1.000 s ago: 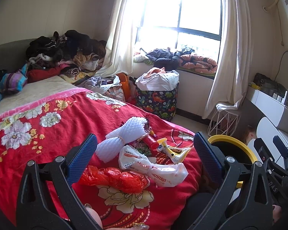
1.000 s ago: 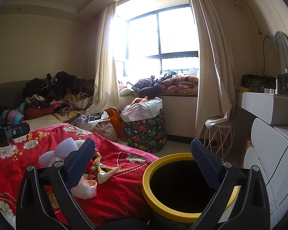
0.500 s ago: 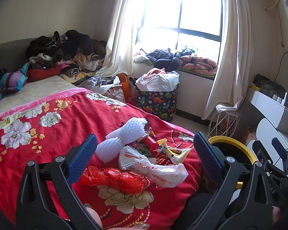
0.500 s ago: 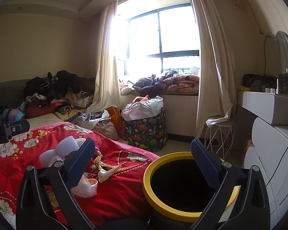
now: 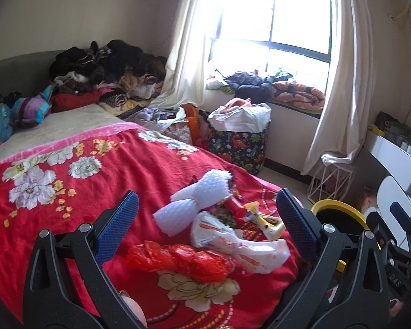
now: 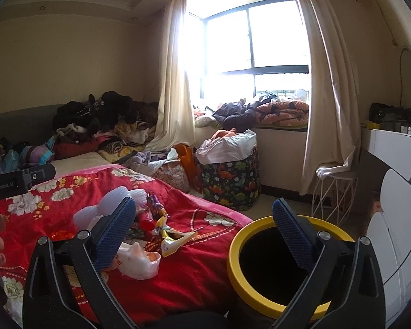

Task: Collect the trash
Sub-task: 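Grasp the white foam net with the left tool while the right tool grasps the white red-printed plastic bag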

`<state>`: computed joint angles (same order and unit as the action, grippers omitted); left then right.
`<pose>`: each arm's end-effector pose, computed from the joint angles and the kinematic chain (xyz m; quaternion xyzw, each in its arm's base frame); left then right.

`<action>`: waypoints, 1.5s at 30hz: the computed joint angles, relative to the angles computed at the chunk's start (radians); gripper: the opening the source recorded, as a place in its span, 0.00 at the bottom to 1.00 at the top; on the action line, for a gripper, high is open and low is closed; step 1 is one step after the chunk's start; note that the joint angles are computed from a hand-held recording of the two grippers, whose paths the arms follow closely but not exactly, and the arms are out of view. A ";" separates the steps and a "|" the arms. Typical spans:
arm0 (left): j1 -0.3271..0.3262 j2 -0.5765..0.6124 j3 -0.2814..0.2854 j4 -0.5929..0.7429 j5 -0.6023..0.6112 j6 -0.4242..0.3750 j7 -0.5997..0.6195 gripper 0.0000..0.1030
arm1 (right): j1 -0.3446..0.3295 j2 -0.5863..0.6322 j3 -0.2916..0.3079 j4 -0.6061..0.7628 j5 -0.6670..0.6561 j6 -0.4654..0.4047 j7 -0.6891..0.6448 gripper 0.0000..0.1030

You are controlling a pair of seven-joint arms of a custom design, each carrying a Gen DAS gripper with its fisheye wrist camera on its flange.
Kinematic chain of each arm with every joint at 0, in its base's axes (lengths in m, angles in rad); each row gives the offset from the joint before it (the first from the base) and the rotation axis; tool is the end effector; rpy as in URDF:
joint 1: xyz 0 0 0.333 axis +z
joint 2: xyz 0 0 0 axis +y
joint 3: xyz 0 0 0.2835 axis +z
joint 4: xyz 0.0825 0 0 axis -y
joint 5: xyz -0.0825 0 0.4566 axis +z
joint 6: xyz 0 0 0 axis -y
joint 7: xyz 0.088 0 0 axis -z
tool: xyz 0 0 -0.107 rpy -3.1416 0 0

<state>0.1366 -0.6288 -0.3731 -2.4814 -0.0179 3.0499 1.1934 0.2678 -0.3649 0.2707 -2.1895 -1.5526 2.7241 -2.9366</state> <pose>0.4858 -0.1377 0.5836 -0.6124 0.5643 -0.4357 0.3416 0.4660 0.3344 0.5481 -0.5622 0.5364 -0.4241 0.4651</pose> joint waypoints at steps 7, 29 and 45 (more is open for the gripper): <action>0.023 0.029 0.036 0.009 -0.011 0.000 -0.009 0.90 | 0.029 0.142 -0.034 0.127 0.099 0.150 -0.186 0.94; -0.239 0.369 0.335 0.276 -0.341 -0.204 0.526 0.82 | 0.169 0.420 -0.109 0.316 1.406 0.061 -1.638 0.94; -0.198 0.448 0.297 0.355 -0.543 -0.394 0.670 0.29 | 0.174 0.503 -0.107 0.406 1.448 -0.106 -1.708 0.48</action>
